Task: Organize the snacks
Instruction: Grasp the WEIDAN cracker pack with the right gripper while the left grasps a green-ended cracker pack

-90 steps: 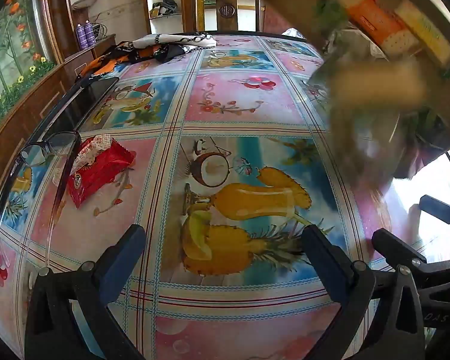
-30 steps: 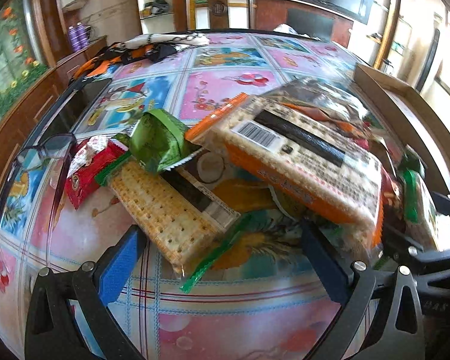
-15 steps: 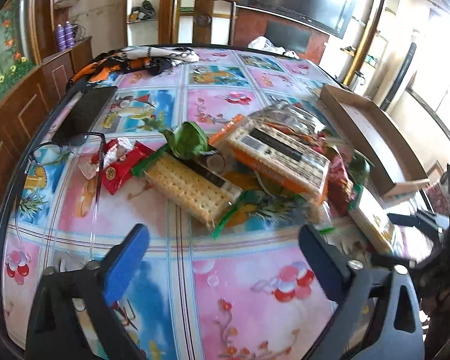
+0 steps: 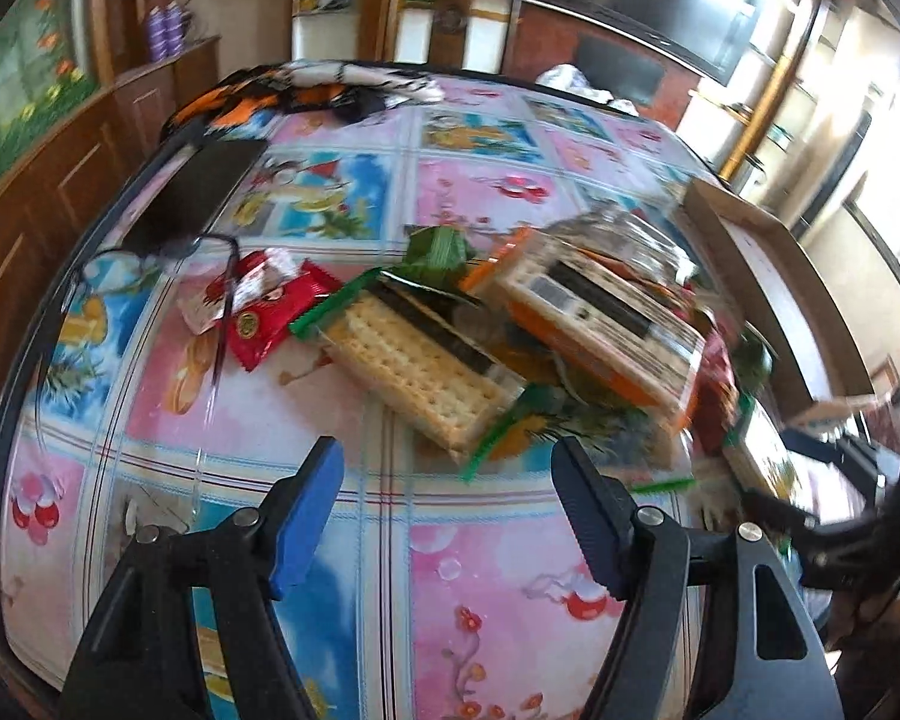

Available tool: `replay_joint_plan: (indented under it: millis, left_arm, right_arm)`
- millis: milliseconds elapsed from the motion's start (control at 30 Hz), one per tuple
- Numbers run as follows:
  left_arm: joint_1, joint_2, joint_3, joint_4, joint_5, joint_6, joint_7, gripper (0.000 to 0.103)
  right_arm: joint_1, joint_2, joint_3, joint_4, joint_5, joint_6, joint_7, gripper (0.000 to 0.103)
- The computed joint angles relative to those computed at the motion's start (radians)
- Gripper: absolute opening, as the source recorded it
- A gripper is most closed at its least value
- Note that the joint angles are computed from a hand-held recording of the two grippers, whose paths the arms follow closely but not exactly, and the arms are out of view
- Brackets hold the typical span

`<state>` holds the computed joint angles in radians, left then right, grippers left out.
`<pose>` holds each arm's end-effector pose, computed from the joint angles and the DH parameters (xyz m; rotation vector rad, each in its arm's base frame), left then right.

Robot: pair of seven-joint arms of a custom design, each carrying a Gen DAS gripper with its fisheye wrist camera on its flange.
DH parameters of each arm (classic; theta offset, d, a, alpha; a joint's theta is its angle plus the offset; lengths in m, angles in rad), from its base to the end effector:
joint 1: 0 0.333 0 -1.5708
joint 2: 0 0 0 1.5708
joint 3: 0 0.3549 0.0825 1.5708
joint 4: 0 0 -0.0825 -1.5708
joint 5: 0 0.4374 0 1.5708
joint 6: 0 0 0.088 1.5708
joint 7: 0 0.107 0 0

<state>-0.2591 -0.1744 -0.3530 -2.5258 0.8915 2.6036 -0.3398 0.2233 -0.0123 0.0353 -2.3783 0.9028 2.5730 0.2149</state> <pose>0.3968 -0.2969 0.3543 -2.3131 1.2743 -0.6110 0.5320 0.1273 0.3433 -2.4125 0.8601 -0.0716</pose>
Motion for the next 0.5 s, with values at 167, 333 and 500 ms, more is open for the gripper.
replay_joint_plan:
  millis: [167, 333, 500]
  left_arm:
    - [0.012, 0.029, 0.014, 0.025, -0.024, -0.021, -0.047, 0.071]
    - [0.013, 0.068, 0.035, 0.072, -0.048, -0.097, -0.082, 0.071]
    - [0.004, 0.121, 0.064, 0.117, -0.086, -0.151, -0.045, 0.071]
  right_arm:
    - [0.002, 0.006, 0.004, 0.000, 0.040, 0.018, -0.030, 0.067]
    - [-0.002, 0.008, 0.001, 0.002, 0.079, 0.015, -0.050, 0.057]
    - [-0.001, 0.004, 0.005, -0.004, 0.083, 0.027, -0.055, 0.057]
